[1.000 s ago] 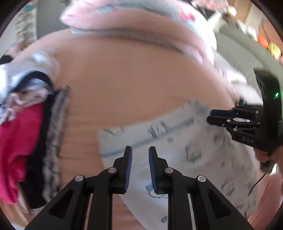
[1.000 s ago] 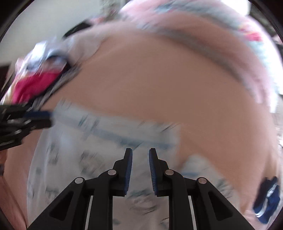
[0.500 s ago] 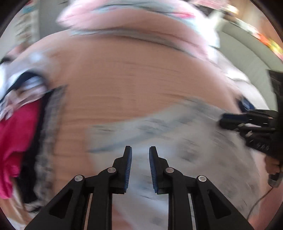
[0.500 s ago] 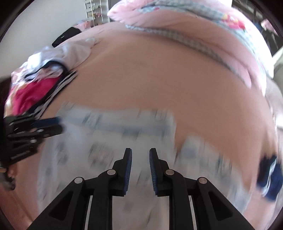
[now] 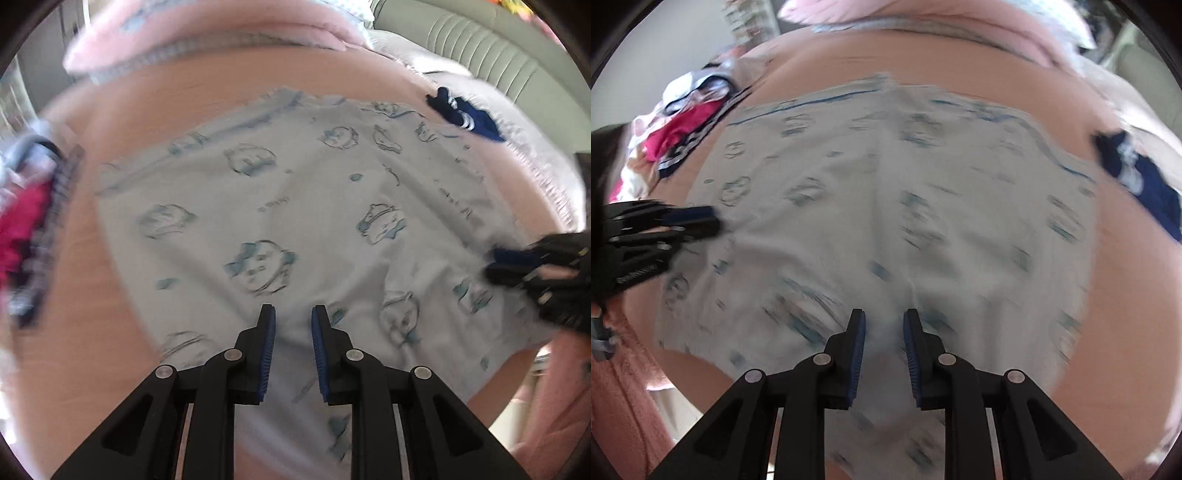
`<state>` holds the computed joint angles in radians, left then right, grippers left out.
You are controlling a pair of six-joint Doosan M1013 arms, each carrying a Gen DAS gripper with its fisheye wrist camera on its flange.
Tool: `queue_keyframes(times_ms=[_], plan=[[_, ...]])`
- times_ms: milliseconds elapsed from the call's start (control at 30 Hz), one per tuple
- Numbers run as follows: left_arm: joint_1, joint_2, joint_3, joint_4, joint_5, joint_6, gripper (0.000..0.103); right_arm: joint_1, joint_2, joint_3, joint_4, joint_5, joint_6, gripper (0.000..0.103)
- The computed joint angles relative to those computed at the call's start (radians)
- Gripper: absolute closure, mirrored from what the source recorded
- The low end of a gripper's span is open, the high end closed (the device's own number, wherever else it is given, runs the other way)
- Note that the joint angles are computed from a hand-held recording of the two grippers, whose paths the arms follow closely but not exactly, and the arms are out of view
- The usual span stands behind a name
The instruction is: Fold clothes
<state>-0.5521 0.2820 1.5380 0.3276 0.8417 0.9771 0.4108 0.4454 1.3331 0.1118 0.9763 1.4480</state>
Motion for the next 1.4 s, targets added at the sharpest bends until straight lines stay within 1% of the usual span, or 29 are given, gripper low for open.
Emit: queue_keyframes(times_ms=[33,67,100,200,300,333,400,433,500,600,667,733,800,867,933,1000,1033,1067,1100,1133,1167,1200,1233,1267,1300,1333,1400], plan=[[-0.014,-0.015,0.016,0.034,-0.033,-0.022,0.085,-0.011,-0.019,0.025,0.013,-0.022,0.003,0.082],[-0.019,-0.023,0.023,0.016,-0.064,-0.02,0.085,-0.025,-0.037,0.048,0.051,-0.042,-0.007,0.082],[-0.018,-0.027,0.023,-0.036,-0.086,-0.002,0.085,-0.039,-0.053,0.068,0.083,-0.059,-0.015,0.082],[-0.024,-0.027,0.026,-0.147,-0.119,0.002,0.085,-0.063,-0.073,0.088,0.07,-0.071,0.033,0.082],[-0.014,-0.002,0.008,-0.312,-0.152,0.086,0.085,-0.104,-0.07,0.069,0.075,-0.067,0.057,0.081],[-0.01,0.006,-0.004,-0.35,-0.153,0.114,0.085,-0.122,-0.064,0.051,0.078,-0.057,0.068,0.076],[-0.009,0.024,-0.043,-0.345,-0.132,0.123,0.085,-0.146,-0.045,0.008,0.065,-0.044,0.095,0.069],[-0.006,0.033,-0.065,-0.341,-0.126,0.122,0.085,-0.157,-0.032,-0.017,0.055,-0.044,0.1,0.068],[0.002,0.06,-0.112,-0.315,-0.114,0.092,0.085,-0.171,0.009,-0.079,0.032,-0.027,0.113,0.067],[0.03,0.132,-0.223,-0.282,-0.067,0.03,0.085,-0.194,0.081,-0.171,0.047,0.006,0.146,0.067],[0.051,0.181,-0.293,-0.288,-0.05,0.013,0.085,-0.21,0.119,-0.218,0.06,0.027,0.177,0.067],[0.071,0.23,-0.372,-0.311,-0.019,0.023,0.085,-0.222,0.163,-0.268,0.078,0.053,0.193,0.067],[0.083,0.289,-0.462,-0.316,0.035,0.038,0.085,-0.233,0.201,-0.31,0.105,0.08,0.192,0.067],[0.093,0.353,-0.56,-0.313,0.099,0.05,0.085,-0.244,0.222,-0.327,0.154,0.082,0.176,0.067],[0.099,0.427,-0.67,-0.298,0.202,0.045,0.085,-0.247,0.226,-0.328,0.182,0.07,0.158,0.065],[0.101,0.467,-0.724,-0.288,0.274,0.026,0.084,-0.248,0.228,-0.334,0.204,0.083,0.116,0.066],[0.102,0.485,-0.747,-0.287,0.306,0.018,0.078,-0.248,0.23,-0.337,0.219,0.091,0.09,0.066],[0.103,0.494,-0.755,-0.289,0.316,0.016,0.072,-0.249,0.232,-0.341,0.236,0.1,0.065,0.066],[0.103,0.495,-0.751,-0.295,0.309,0.019,0.069,-0.252,0.235,-0.343,0.263,0.108,0.054,0.066],[0.103,0.494,-0.745,-0.3,0.295,0.02,0.062,-0.255,0.236,-0.341,0.297,0.11,0.043,0.065],[0.102,0.491,-0.738,-0.304,0.277,0.018,0.059,-0.258,0.238,-0.339,0.327,0.111,0.033,0.065],[0.101,0.491,-0.736,-0.305,0.267,0.018,0.059,-0.258,0.239,-0.335,0.342,0.104,0.028,0.065],[0.1,0.493,-0.739,-0.3,0.262,0.028,0.067,-0.256,0.237,-0.325,0.347,0.082,0.023,0.065],[0.1,0.494,-0.74,-0.307,0.255,0.05,0.097,-0.253,0.233,-0.316,0.35,0.059,0.02,0.065],[0.103,0.489,-0.734,-0.336,0.236,0.08,0.097,-0.251,0.231,-0.312,0.344,0.046,0.021,0.071],[0.108,0.48,-0.721,-0.377,0.209,0.112,0.097,-0.247,0.228,-0.307,0.336,0.033,0.015,0.087],[0.107,0.448,-0.678,-0.424,0.129,0.212,0.097,-0.248,0.229,-0.304,0.362,0.035,0.003,0.094]])
